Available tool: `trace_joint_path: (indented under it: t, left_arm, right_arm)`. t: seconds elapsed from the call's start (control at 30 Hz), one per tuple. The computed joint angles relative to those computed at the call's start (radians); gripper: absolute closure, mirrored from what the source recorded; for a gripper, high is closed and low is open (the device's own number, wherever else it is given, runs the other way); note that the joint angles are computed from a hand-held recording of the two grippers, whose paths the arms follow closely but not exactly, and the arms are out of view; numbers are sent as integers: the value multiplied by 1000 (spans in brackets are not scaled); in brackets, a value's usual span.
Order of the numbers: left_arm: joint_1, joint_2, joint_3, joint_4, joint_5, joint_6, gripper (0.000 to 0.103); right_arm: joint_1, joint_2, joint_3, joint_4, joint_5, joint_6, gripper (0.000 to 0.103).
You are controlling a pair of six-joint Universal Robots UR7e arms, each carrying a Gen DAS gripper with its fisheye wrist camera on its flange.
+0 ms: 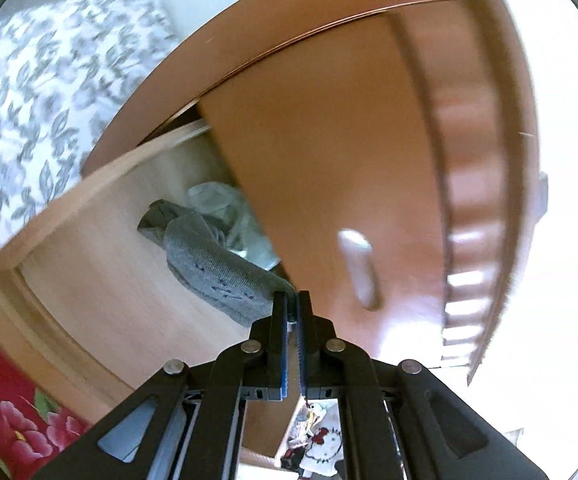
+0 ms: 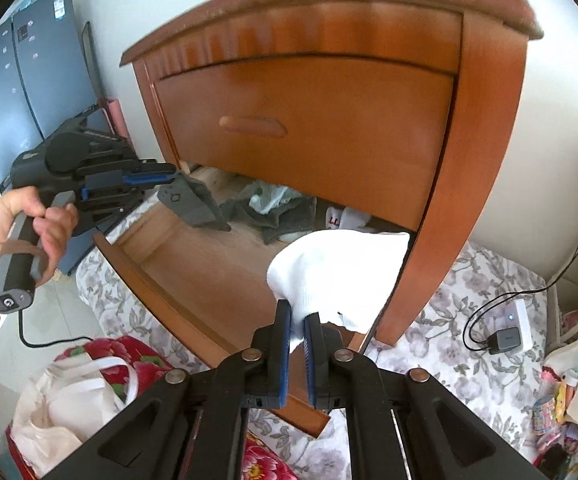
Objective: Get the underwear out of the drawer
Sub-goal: 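Lift the grey-green cloth with the left tool while the right tool holds the sock, then carry the grey-green cloth and white sock out of the drawer toward the bed with both tools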
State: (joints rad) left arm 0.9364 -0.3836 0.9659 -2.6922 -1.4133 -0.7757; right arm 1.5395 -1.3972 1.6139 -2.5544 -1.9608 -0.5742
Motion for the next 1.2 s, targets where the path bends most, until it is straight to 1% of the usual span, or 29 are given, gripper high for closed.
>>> trace_joint_path:
  t: [0.23,0.47,0.6,0.8,1.03,1.2]
  left_arm:
    - [-25,-77,56,-23,-33,86,100]
    - [-69,-147,89,-32,-21,169,100]
    - [-92,-164,74,-16,-19,228,100]
    - [-117,-183,53,7,-17,269,100]
    - [-157,-244,99,-14,-23,322,100]
    - [-197,-313,165,-39,-15,347,100]
  right_arm:
    - [53,-9,2,-29,-38,10,96]
    - [118,-17,-1,-57,-90,26,96]
    - [155,-13,-11,-61,-124,25,96]
    - [198,-4,-33,-64,-163,37,96]
    - [271,-19,-40,-84,-212,14,96]
    - [333,-39,-35,-109,-258,-12,96]
